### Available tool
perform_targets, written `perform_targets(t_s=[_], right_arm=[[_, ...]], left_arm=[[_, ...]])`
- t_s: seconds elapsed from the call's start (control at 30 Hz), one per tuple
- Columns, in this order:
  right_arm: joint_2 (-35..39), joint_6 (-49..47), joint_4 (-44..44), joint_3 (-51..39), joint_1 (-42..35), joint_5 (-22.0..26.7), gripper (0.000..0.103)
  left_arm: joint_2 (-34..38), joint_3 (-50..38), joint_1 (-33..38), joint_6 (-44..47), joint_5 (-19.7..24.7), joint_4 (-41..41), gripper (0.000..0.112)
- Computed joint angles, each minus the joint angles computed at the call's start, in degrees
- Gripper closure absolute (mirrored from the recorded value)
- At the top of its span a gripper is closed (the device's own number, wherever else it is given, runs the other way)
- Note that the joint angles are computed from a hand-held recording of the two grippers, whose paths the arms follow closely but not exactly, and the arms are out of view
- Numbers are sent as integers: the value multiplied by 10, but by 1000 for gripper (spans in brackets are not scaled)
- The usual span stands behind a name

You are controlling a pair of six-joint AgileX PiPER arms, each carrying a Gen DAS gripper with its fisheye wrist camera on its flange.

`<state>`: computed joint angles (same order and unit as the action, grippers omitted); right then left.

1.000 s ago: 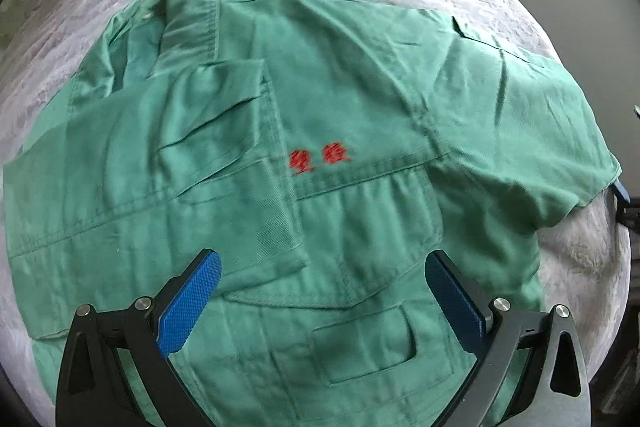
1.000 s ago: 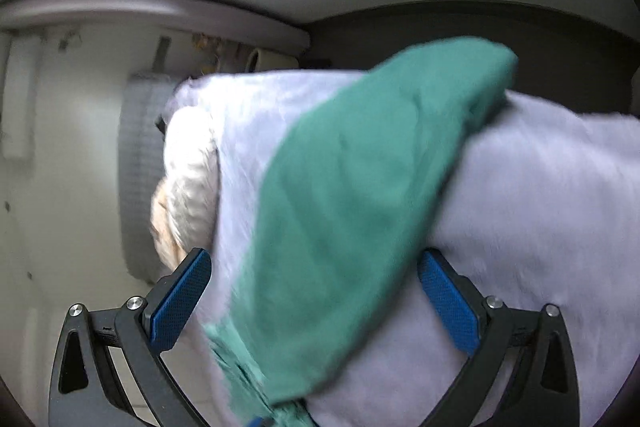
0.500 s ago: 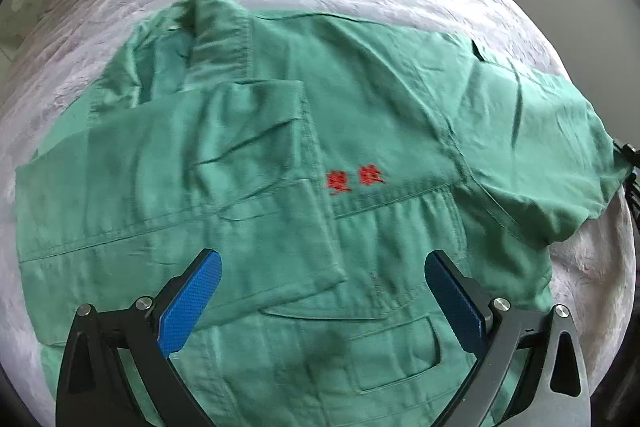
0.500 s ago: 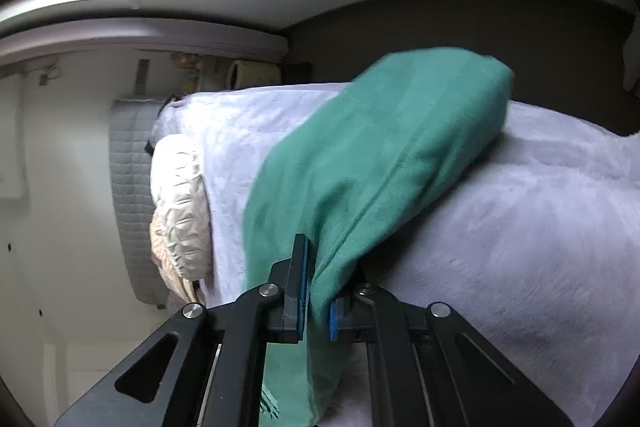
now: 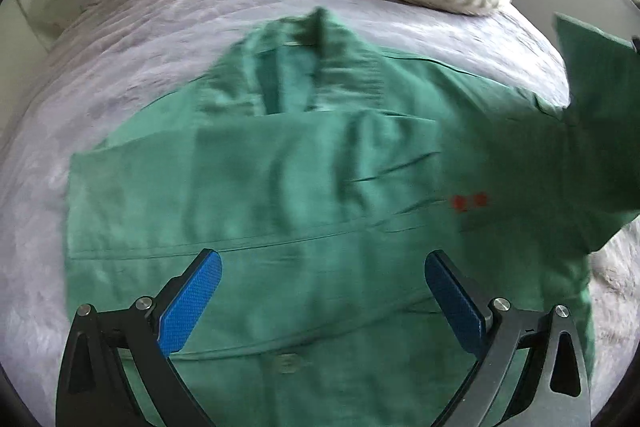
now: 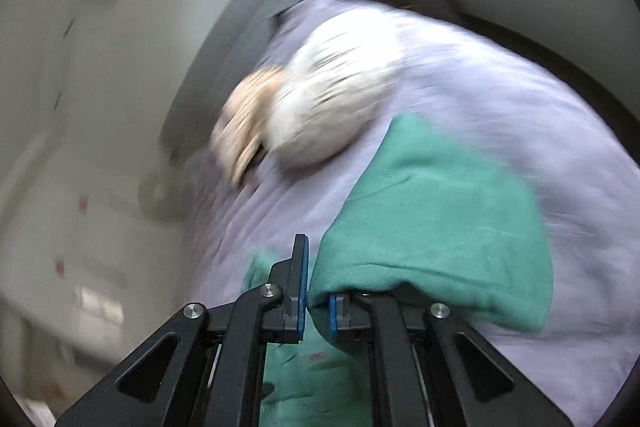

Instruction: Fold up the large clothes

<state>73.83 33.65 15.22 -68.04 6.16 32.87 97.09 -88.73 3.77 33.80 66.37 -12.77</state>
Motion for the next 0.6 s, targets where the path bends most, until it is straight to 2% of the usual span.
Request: perform_targets(t_s=[0.1,0.17,0.37,0.43,0.5,0.57,0.6], right_arm=[[112,59,-115,-113,120,35,94],[169,80,-152,-154,177,58,94],[342,88,-117,-238,248,93,94],[370,110,-109,-237,256,103,91],[361,133,-89,-203,251,79,88],[329,156,-69,-159,247,49,65],[312,181,-77,-140,248,33,36]], left_arm=[[18,-22,40,12,5,-2,10],[28,-31,64,22,3,-2,10],[74,-63,117,28,-5,13,10],[87,-72,131,30,-1,14,10],[93,-74,142,38,0,12,10],[97,-77,151,49,2,10,10],[102,-83,156,54,7,8,10]])
